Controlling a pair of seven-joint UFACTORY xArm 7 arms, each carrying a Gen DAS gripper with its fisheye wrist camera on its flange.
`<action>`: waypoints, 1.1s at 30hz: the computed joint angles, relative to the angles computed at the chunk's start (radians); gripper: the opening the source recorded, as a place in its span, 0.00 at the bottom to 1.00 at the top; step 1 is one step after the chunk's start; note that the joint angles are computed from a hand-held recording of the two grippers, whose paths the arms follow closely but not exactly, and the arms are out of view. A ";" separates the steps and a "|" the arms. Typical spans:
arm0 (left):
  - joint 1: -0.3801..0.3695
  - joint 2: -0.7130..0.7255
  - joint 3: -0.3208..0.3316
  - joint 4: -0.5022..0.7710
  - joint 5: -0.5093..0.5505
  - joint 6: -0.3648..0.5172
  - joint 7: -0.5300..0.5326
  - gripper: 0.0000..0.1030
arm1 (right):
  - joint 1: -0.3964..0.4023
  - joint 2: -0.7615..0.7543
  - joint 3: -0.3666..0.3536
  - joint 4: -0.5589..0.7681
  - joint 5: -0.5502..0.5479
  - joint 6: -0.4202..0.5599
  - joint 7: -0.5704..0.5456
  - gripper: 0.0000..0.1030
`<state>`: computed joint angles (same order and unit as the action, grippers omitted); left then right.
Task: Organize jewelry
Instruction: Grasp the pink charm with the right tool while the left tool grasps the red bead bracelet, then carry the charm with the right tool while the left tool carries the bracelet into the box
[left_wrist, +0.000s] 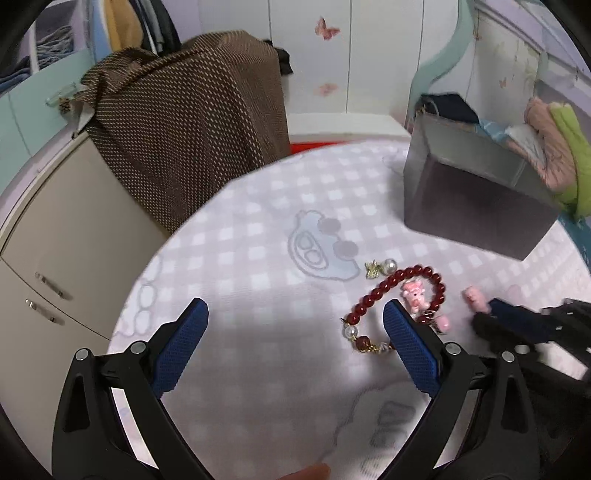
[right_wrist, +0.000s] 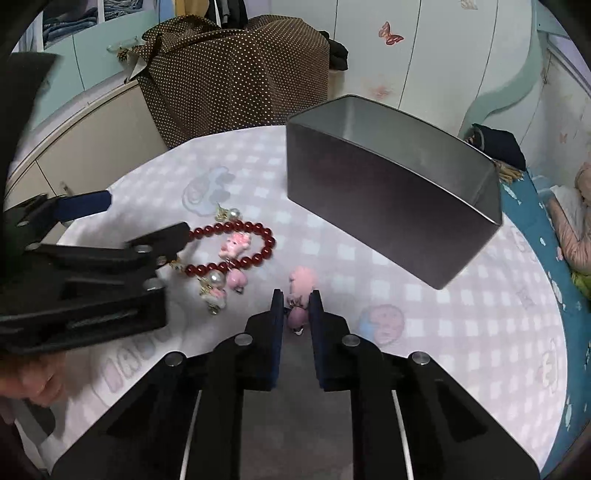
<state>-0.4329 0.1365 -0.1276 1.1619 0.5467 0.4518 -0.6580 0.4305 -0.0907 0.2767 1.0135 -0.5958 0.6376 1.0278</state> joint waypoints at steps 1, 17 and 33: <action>0.004 0.008 -0.004 0.002 -0.017 -0.001 0.021 0.88 | -0.001 -0.009 -0.003 -0.011 0.008 -0.008 0.000 0.12; 0.044 -0.057 -0.064 -0.072 -0.472 -0.096 0.410 0.07 | -0.067 -0.154 0.026 -0.131 0.086 -0.098 -0.018 0.12; 0.000 -0.252 -0.049 -0.130 -0.827 -0.147 0.760 0.07 | -0.120 -0.274 0.077 -0.166 0.145 -0.102 -0.061 0.12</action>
<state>-0.4327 -0.1154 -0.1767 1.0322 -0.2804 0.3051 0.1025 0.3109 -0.3646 0.3533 0.8472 -0.4511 0.5359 0.9666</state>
